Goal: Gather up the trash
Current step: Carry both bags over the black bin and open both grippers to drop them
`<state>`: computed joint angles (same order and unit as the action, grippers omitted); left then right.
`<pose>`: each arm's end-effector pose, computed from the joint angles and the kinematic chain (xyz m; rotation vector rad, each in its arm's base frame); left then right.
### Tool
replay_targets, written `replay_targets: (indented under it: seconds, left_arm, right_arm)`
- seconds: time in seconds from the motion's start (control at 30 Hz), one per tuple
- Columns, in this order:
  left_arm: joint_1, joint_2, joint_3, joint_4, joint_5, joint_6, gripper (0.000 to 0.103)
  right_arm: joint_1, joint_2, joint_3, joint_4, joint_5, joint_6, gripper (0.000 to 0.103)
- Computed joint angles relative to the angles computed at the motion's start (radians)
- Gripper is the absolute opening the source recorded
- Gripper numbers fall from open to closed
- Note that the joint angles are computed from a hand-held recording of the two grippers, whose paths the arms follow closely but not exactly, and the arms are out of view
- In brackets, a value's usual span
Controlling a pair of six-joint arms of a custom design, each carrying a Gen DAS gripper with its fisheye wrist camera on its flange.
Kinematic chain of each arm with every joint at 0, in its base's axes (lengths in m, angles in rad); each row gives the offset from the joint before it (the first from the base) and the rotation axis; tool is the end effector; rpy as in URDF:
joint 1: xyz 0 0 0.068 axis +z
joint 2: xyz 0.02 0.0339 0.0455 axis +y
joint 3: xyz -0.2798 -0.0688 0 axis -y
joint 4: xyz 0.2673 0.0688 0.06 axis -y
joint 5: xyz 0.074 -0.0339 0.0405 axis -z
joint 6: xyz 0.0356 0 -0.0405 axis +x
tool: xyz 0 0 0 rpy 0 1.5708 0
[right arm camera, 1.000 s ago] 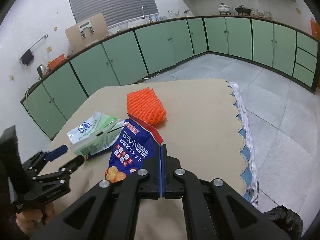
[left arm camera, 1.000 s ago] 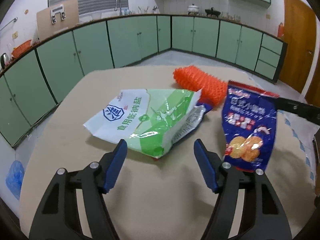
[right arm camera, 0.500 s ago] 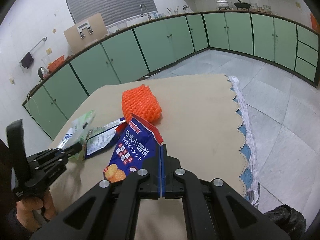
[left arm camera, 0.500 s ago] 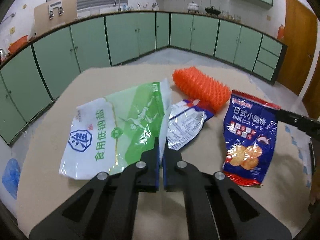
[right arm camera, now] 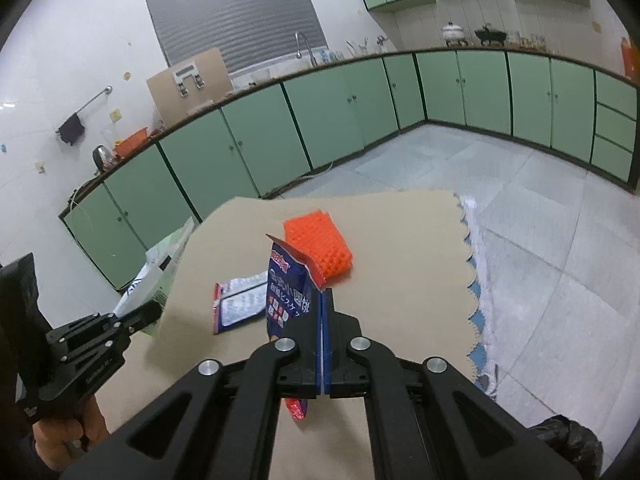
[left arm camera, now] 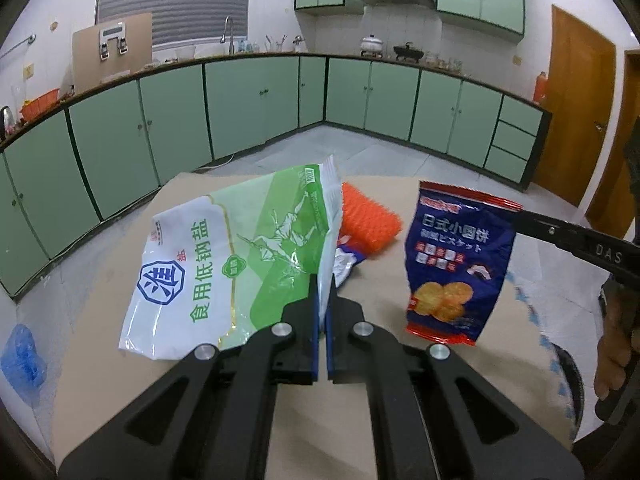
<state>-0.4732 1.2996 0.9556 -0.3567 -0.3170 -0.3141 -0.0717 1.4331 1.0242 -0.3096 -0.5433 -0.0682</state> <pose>0.2715 -0.1265 0.2799 0.0120 2.2310 -0.0682 0.3298 -0.0052 0.2707 -0.2749 2.2049 0.5426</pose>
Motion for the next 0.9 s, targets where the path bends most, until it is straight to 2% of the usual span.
replay_targets:
  seconds: [0.23, 0.6, 0.9]
  left_arm:
    - [-0.113, -0.062, 0.017, -0.062, -0.045, -0.043, 0.001]
    - [-0.31, -0.104, 0.08, -0.167, -0.139, -0.113, 0.001]
    - [-0.485, -0.055, 0.159, -0.202, -0.215, -0.16, 0.001]
  right_arm:
    - [-0.061, -0.137, -0.015, -0.085, -0.039, -0.031, 0.0]
    - [-0.253, -0.294, -0.017, -0.247, -0.144, -0.132, 0.0]
    - [-0.504, -0.365, -0.013, -0.416, -0.252, -0.313, 0.0]
